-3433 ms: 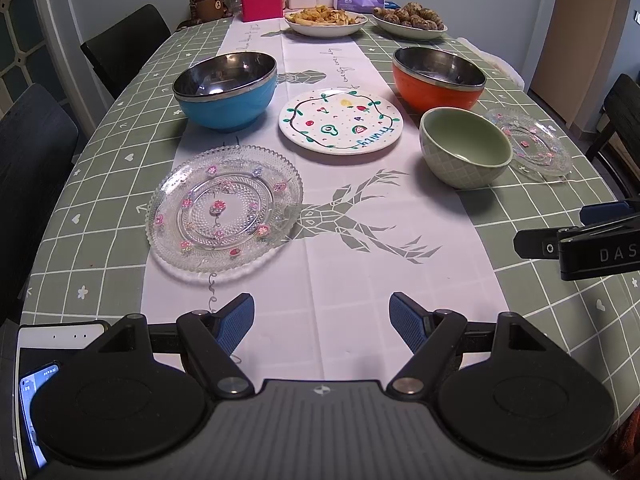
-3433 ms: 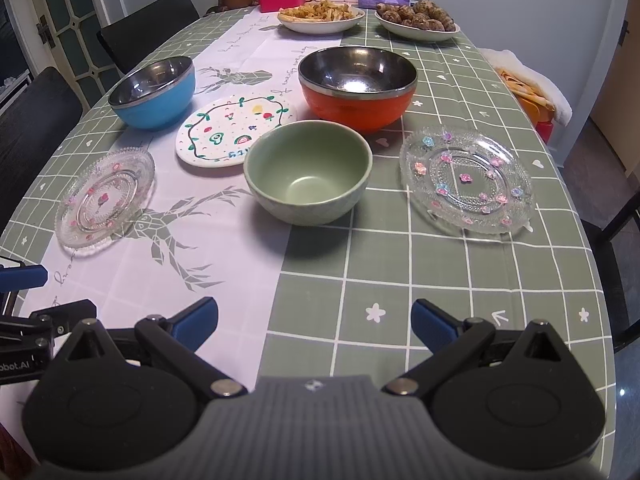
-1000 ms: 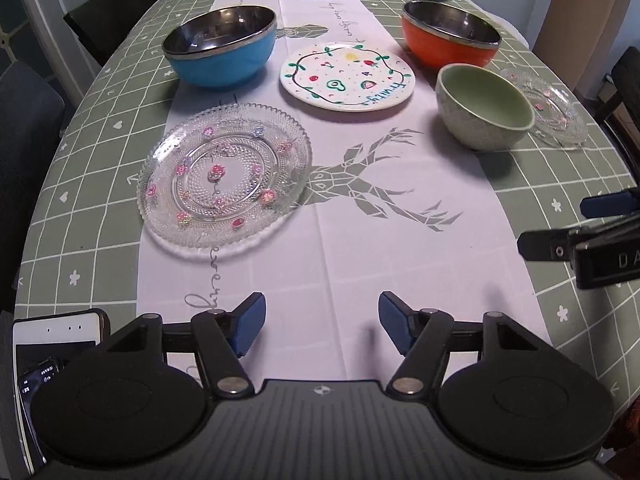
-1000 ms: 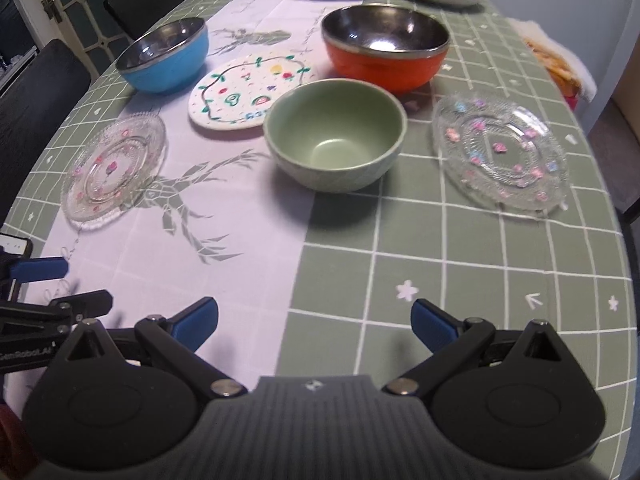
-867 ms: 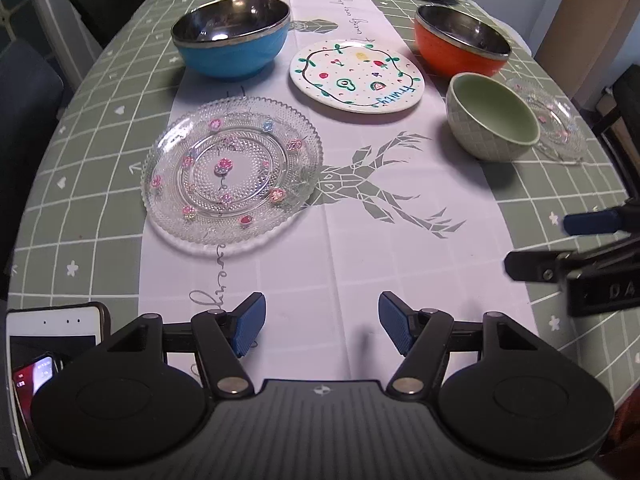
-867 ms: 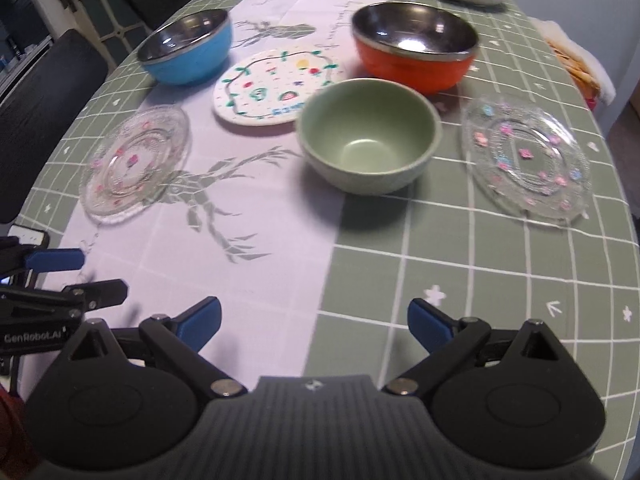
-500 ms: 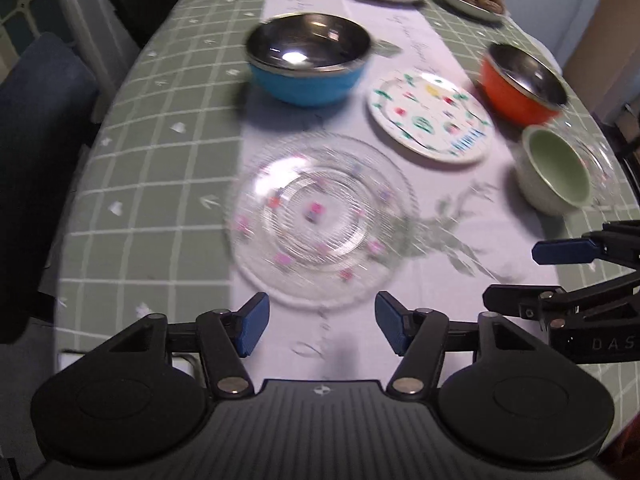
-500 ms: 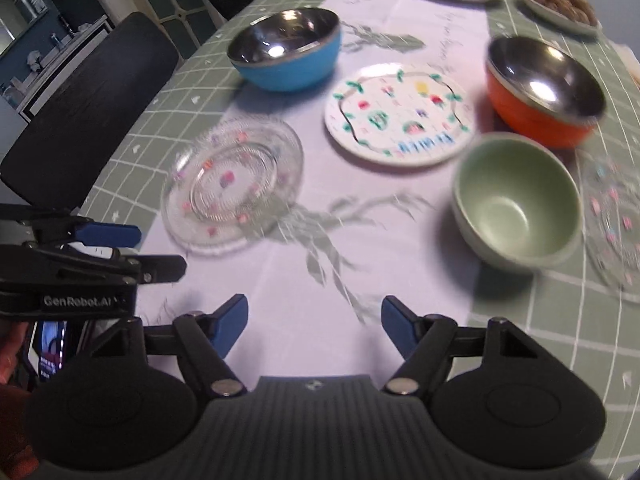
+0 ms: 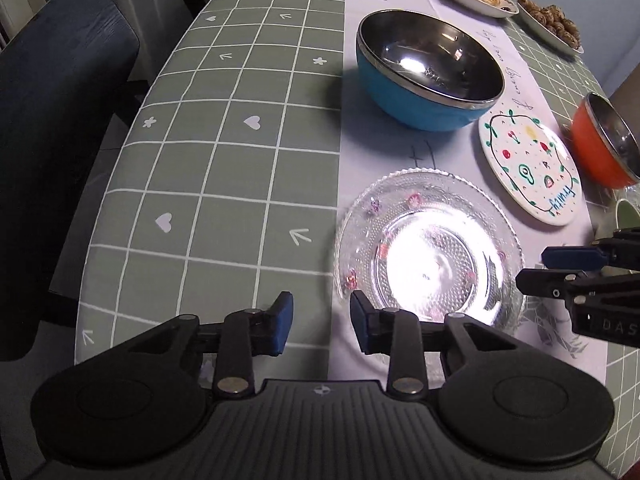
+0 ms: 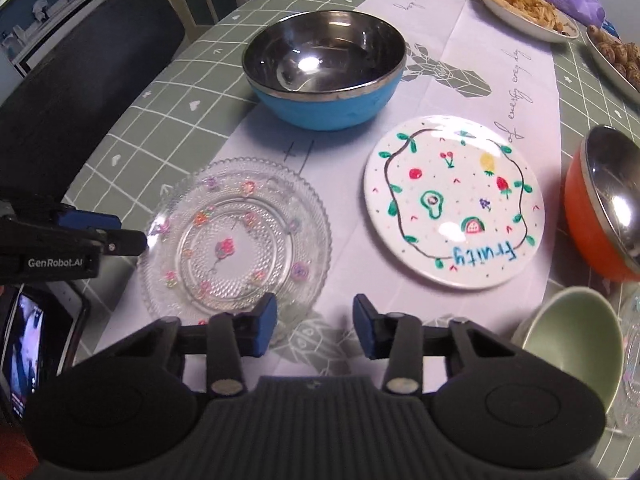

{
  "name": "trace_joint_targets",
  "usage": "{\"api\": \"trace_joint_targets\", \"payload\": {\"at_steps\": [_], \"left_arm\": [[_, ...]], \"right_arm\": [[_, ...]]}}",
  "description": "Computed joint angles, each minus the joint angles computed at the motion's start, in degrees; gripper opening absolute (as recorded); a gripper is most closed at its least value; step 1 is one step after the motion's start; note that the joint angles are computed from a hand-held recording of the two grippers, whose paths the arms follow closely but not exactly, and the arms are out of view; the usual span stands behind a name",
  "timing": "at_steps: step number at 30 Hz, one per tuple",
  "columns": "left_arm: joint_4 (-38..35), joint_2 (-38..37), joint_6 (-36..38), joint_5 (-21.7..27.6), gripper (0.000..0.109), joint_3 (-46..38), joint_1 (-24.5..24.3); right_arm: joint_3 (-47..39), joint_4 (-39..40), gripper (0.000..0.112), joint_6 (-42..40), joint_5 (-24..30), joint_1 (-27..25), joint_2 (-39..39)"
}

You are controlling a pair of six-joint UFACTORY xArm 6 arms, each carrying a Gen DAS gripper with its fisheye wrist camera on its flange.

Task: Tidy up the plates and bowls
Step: 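Move the left tool to the large clear glass plate and grip its rim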

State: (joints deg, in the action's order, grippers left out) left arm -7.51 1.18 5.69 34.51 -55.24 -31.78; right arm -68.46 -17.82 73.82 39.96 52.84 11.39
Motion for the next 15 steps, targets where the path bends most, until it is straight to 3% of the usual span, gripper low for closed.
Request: {"api": "trace_joint_targets", "payload": {"at_steps": [8,12,15], "left_arm": [[-3.8,1.8,1.3,-1.5,0.03,-1.0,0.3],[-10.3,3.0,4.8,-0.7,0.029,-1.9,1.0],[-10.7,3.1,4.4,-1.2,0.028,-1.9,0.8]], "right_arm": [[1.0,5.3,0.021,-2.1,-4.6,-2.7,1.2],[0.2,6.3,0.018,-2.5,-5.2,-3.1,2.4],[0.3,6.6,0.018,-1.7,-5.6,-3.3,2.5]]}}
